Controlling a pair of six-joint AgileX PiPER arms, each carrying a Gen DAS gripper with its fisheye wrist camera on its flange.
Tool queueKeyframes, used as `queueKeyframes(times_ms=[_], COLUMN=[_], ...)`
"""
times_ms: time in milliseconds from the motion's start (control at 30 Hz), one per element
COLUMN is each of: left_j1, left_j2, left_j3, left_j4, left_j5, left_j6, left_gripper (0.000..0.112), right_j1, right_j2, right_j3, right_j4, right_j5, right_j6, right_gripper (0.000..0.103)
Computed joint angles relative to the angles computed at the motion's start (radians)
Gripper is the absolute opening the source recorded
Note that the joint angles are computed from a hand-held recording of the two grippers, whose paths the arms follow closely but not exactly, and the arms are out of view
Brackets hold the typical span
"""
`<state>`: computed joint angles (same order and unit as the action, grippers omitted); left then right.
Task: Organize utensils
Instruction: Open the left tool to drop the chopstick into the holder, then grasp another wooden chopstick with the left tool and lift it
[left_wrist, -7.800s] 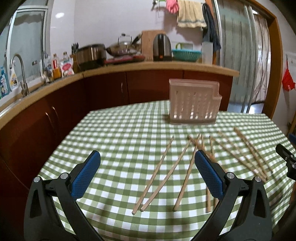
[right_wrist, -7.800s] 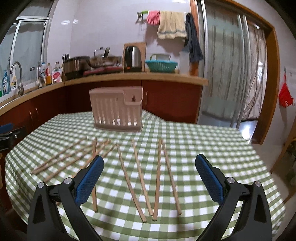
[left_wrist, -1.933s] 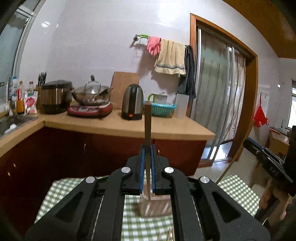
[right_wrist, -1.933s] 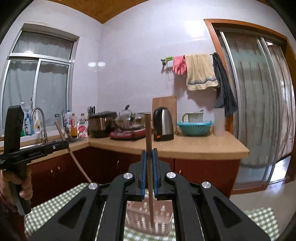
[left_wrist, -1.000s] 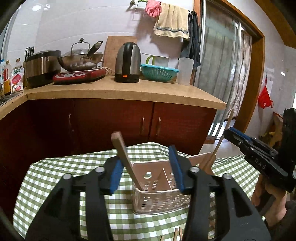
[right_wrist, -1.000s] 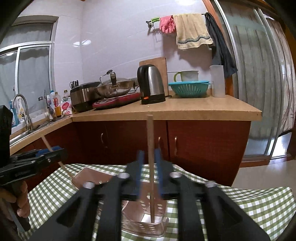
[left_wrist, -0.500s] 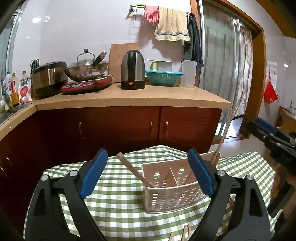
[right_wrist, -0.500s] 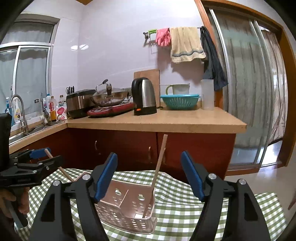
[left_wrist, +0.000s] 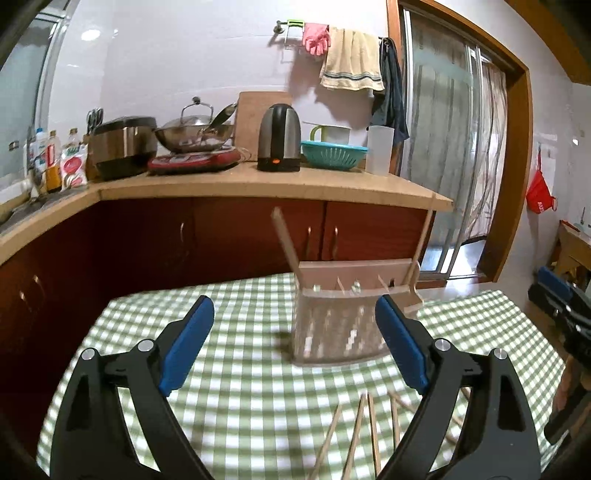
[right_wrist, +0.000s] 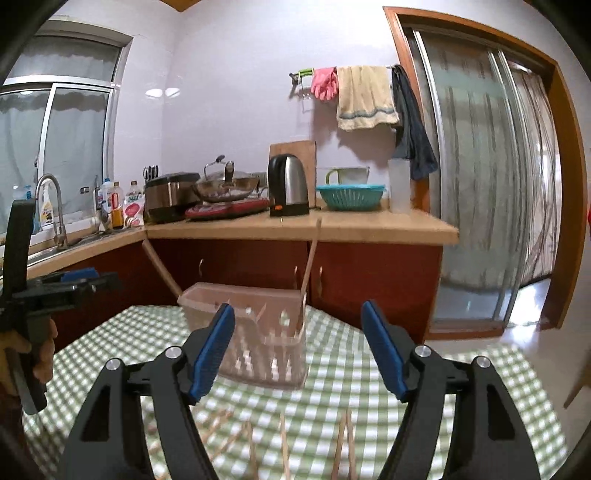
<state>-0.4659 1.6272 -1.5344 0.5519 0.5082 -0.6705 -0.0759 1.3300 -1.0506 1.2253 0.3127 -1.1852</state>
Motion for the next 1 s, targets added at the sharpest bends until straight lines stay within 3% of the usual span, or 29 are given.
queueKeyframes(times_ms=[133, 300, 400, 633, 1000], left_j1=[-0.034, -0.098, -0.119, -0.141, -0.167], left_j2=[-0.102, -0.197, -0.237, -0.297, -0.293], left_j3=[0.197, 0.409, 0.499, 0.656, 0.74], left_j4=[0.118, 0.332, 0.391, 0.422, 0.413], left_j5=[-0.036, -0.016, -0.006, 0.015, 0.011], left_j6=[-0.17, -0.408, -0.495, -0.602, -0.625], left_gripper=[0.087, 0.087, 0.087, 0.086, 0.079], right_j1=[-0.023, -0.055, -0.073, -0.108, -0.052], right_j2=[-0.085, -0.149, -0.169, -0.184, -0.13], right_j3=[0.167, 0.334, 0.414, 0.543, 0.597], right_j4=[0.149, 0.236, 0.259, 0.295, 0.316], right_j5=[0.014, 0.068, 0.101, 0.187, 0.097], right_j6=[-0.157, -0.299, -0.385, -0.532, -0.575], right_gripper=[0.058, 0.051, 0.045, 0.036, 0.026])
